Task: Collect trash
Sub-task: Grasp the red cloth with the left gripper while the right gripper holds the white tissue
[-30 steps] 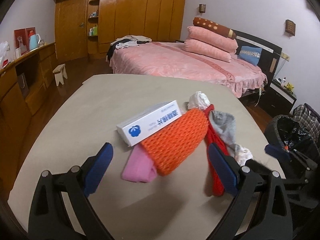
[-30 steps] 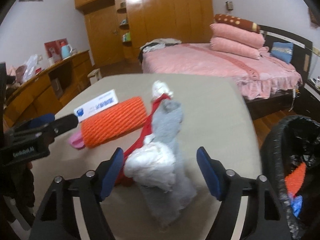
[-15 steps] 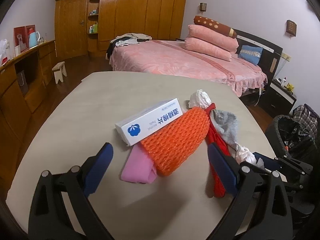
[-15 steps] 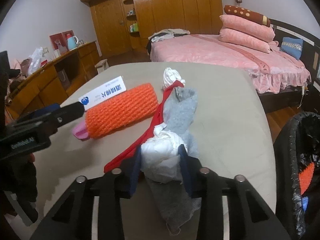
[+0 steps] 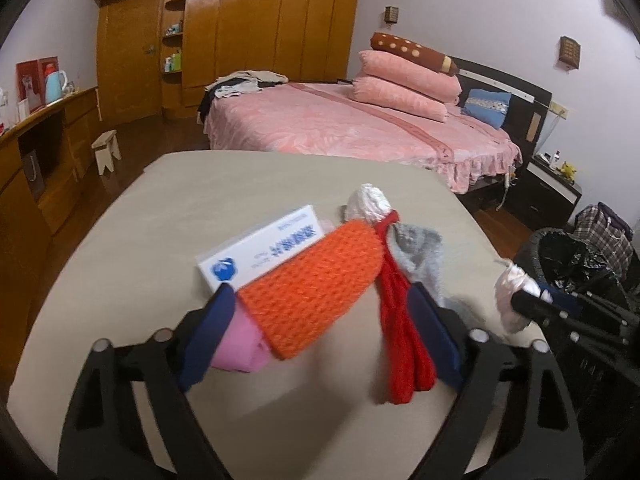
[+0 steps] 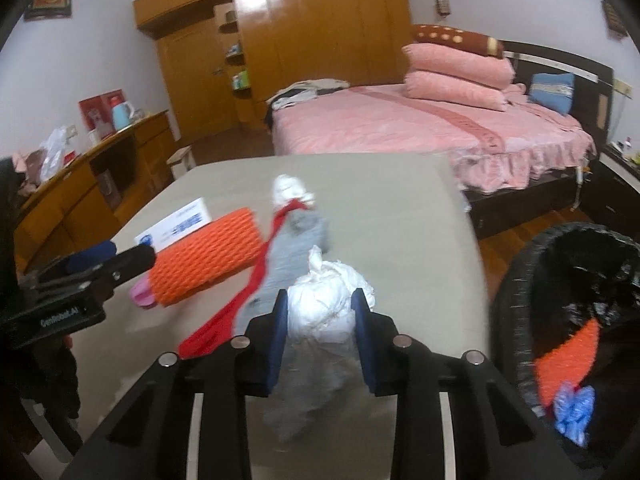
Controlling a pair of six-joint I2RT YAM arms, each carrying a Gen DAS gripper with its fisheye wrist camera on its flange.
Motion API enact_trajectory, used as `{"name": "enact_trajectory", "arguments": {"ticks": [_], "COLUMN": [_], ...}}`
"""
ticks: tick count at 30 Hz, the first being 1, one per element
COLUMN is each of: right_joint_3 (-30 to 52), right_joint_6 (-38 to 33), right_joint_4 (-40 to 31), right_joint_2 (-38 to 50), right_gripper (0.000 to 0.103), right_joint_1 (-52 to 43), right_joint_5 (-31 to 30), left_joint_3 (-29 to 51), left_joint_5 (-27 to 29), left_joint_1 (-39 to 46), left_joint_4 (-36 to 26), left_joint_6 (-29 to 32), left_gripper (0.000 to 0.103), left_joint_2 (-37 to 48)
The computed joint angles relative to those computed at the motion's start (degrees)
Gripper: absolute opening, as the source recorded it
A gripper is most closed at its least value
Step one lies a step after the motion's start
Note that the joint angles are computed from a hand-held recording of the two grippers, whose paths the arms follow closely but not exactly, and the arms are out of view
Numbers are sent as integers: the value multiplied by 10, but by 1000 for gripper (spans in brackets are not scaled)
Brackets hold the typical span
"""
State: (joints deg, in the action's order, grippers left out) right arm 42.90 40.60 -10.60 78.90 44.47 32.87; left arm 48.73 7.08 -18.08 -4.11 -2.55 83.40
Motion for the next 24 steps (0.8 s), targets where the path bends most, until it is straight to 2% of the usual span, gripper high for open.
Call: {"name": "enact_trajectory", "arguments": {"ticks": [6,8,10,13,16,21,24], "right_joint_3": [-37,-45,-54,-63,-66,-66,-65], "right_joint_6": [7,5,3,2,0,-1,0], "right_joint_4": [-26,-28,-28,-24,-20,-14,-15], "right_joint_2": [-55,-67,-77,-84,-81,-72,-70], "right_gripper": [31,31,31,31,31,31,31], "right_joint_1": [-33,-42,-49,-53,-49,-44,-42], "right_joint_5": [12,10,11,6,6,5,5], "left_joint_3": [10,13,21,31,38,59,85], "left_joint_5": [-5,-11,-12,-7,-6,-7,11], "left_joint_1": [-44,-59,-69,-74,-78,-84,-83], "left_joint_4": [8,14,13,9,8,-2,-23], "left_joint_6": [-16,-18,-18,-22,-24,-27,-28], "left_gripper": [74,69,57,47,43,41,20], "left_joint_2": [23,35,53,81,104,136,167]}}
